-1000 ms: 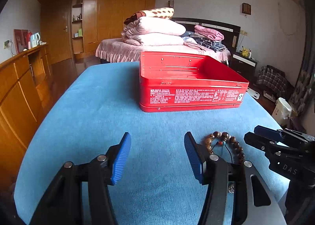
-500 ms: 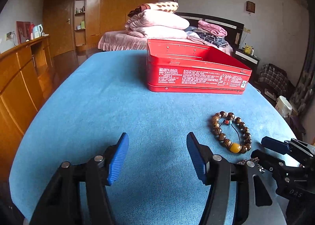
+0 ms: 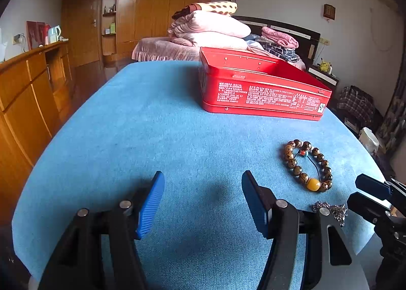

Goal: Organize jewelry
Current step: 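Grasp the dark sparkly brooch with the right tool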

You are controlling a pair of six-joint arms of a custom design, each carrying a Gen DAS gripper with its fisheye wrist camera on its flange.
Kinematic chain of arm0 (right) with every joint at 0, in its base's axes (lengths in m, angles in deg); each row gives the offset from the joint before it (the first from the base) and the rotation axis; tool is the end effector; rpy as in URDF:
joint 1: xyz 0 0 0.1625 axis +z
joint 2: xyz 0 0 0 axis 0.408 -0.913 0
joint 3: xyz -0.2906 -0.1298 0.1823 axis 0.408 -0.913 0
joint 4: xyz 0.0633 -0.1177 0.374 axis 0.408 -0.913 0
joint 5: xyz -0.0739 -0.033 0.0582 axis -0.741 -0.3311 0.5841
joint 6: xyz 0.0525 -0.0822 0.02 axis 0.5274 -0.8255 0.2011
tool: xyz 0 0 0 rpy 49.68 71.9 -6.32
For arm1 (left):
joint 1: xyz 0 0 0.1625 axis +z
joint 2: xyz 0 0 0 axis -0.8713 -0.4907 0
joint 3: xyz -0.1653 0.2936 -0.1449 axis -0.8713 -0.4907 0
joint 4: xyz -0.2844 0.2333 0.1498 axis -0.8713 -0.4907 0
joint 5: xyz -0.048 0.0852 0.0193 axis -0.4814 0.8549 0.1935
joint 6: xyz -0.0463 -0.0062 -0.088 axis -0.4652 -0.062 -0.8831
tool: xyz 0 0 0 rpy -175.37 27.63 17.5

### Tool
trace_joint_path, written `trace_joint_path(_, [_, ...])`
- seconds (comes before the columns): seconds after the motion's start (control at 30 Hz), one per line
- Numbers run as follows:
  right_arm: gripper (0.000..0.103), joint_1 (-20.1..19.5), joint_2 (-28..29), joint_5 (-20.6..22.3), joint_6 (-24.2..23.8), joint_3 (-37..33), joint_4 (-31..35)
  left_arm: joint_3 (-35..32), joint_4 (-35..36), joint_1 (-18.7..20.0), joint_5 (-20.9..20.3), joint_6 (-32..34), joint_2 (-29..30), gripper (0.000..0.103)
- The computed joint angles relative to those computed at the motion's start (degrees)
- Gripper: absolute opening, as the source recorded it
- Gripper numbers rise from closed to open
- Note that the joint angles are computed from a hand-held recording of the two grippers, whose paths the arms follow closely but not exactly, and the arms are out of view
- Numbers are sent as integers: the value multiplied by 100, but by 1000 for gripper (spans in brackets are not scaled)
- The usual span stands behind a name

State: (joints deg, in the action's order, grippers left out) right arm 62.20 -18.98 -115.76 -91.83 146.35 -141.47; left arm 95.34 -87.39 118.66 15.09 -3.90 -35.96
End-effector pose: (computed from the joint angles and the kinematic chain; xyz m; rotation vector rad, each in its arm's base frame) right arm 0.0689 -0.6897 0.2324 0.6841 -2.3709 0.9642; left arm -0.2476 -0.7721 0.0289 0.5915 2.3269 -0.9898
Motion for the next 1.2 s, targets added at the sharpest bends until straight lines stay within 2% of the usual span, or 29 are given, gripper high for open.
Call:
trace_joint_path(0.27, [47, 82, 185, -281, -309, -109, 348, 28, 49, 0, 17, -54, -18, 62])
trace_joint_path(0.4, [47, 108, 267, -358, -496, -130, 215, 8, 105, -4, 29, -46, 1, 63])
trace_joint_path(0.47, [45, 123, 333, -417, -585, -168, 119, -3, 118, -9, 35, -25, 12, 63])
trace_joint_path(0.53, [34, 147, 384, -471, -677, -198, 52, -13, 133, -12, 25, -33, 20, 63])
trace_joint_path(0.6, [27, 126, 361, -419, -655, -209, 123, -30, 164, -14, 21, -57, 27, 64])
trace_joint_path(0.67, [25, 105, 328, -365, -606, -222, 221, -34, 165, -14, 23, -57, 31, 65])
trace_joint_path(0.7, [15, 86, 308, -331, -560, -234, 270, -44, 172, -17, 36, -55, 40, 66])
trace_joint_path(0.83, [14, -5, 235, -309, -243, -342, 381, -76, 235, -25, -36, -55, 52, 66])
trace_joint_path(1.2, [14, -132, 415, -829, 179, -919, -82, -465, 729, -138, -539, -11, 256, 66])
